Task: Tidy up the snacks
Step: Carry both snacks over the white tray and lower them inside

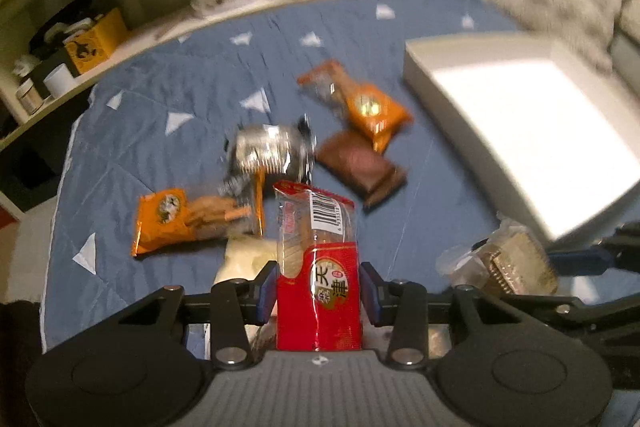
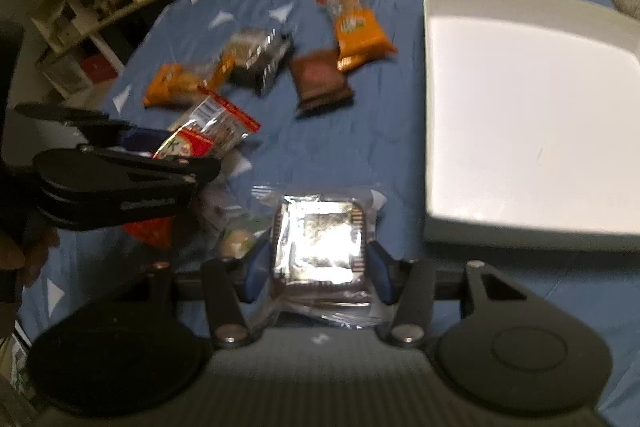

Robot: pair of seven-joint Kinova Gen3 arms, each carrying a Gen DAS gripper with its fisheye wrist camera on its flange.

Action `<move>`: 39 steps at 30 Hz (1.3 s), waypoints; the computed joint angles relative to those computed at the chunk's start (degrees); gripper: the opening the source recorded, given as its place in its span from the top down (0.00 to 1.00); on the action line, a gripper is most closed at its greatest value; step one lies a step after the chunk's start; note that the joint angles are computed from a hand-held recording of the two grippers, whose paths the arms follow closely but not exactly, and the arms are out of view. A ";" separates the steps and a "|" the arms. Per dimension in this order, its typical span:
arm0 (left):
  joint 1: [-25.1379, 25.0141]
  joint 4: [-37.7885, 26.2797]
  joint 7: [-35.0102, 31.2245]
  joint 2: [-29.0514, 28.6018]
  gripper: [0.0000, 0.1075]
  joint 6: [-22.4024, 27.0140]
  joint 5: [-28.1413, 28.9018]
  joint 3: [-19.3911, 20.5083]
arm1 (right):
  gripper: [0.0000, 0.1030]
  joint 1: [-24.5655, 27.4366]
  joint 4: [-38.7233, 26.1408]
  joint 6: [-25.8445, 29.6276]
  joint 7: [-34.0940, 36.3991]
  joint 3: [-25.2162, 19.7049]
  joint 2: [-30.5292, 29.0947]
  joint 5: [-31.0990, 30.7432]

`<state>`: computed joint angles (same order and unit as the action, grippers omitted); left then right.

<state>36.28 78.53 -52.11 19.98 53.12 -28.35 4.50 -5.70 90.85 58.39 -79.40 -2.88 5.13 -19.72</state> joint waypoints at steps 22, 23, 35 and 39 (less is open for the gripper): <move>2.25 0.35 22.69 -2.89 0.59 -12.35 -3.87 0.95 | 0.44 5.30 0.78 -8.11 8.42 4.93 -7.24 -4.17; 2.03 -0.41 21.84 -2.15 0.59 -13.03 -2.76 1.19 | 0.44 5.78 0.47 -7.80 8.87 5.58 -7.24 -4.29; 4.41 -10.23 19.07 7.42 0.59 -18.92 8.55 -1.76 | 0.44 8.99 0.10 -10.03 6.62 6.94 -5.38 -1.42; 4.85 -12.45 18.76 10.25 0.59 -20.67 11.46 -2.17 | 0.44 9.98 -0.51 -10.28 4.83 6.99 -4.50 0.14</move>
<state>41.12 66.08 -33.35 30.23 32.45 -16.90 2.33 4.29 90.35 48.12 -74.57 4.11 0.63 -19.58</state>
